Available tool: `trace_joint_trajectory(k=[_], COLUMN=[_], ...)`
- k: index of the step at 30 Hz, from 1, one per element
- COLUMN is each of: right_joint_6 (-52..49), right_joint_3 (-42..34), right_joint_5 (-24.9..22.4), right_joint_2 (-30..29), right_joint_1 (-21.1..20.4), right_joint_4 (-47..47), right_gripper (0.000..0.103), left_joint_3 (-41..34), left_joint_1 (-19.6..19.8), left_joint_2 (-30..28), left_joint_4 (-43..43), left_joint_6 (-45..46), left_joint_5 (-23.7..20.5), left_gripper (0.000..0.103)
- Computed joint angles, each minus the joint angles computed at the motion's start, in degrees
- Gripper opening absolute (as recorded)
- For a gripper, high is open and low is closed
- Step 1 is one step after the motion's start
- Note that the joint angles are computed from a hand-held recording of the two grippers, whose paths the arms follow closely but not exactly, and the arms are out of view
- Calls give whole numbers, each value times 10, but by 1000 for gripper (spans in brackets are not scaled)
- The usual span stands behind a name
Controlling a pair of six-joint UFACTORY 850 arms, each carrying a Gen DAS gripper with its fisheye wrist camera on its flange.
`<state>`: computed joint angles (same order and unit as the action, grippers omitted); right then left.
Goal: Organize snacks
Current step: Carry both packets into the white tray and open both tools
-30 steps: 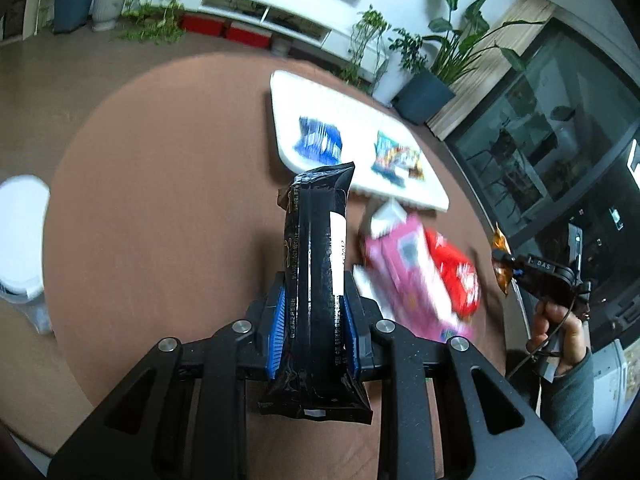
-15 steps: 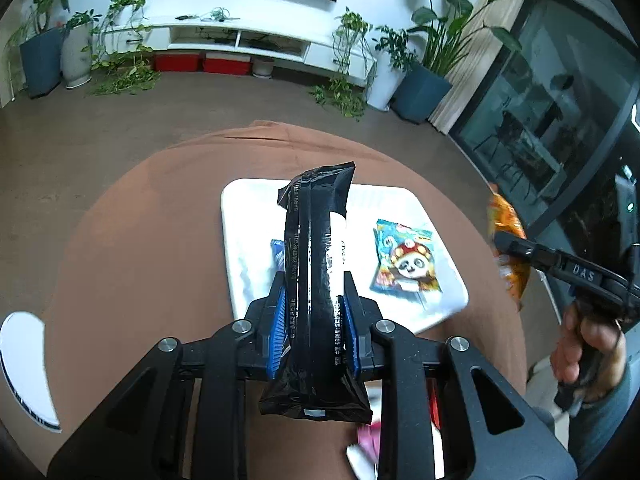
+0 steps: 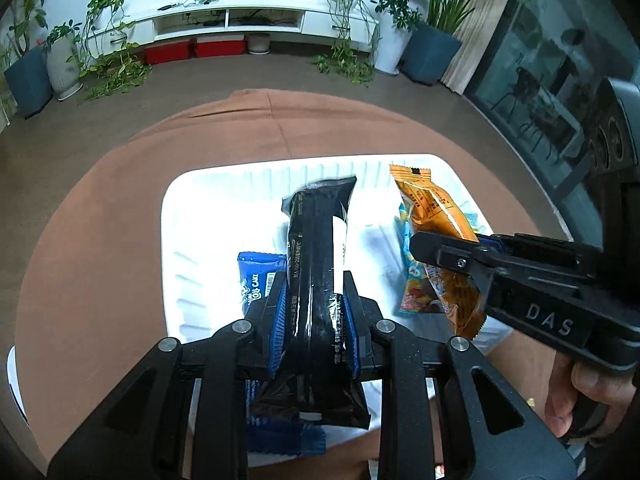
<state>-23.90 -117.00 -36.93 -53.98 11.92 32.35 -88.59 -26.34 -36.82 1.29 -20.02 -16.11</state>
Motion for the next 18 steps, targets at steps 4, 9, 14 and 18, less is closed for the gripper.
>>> trace_joint_trajectory(k=[4, 9, 14, 18], right_joint_6=[15, 15, 17, 14], right_joint_3=[-11, -11, 0, 9], right_joint_5=[-3, -11, -5, 3], right_joint_2=[-15, -22, -16, -8], right_joint_1=[0, -2, -3, -4], right_joint_4=[-22, -20, -19, -15], right_gripper=[15, 17, 25, 35], left_joint_3=[-15, -29, -26, 0], left_joint_1=[-6, -14, -15, -15], left_joint_2=[-22, -38, -38, -18], left_joint_4=[37, 69, 62, 75], left_joint_6=[-32, -64, -59, -71], left_joint_5=[2, 5, 10, 22], left_gripper=[23, 24, 26, 36])
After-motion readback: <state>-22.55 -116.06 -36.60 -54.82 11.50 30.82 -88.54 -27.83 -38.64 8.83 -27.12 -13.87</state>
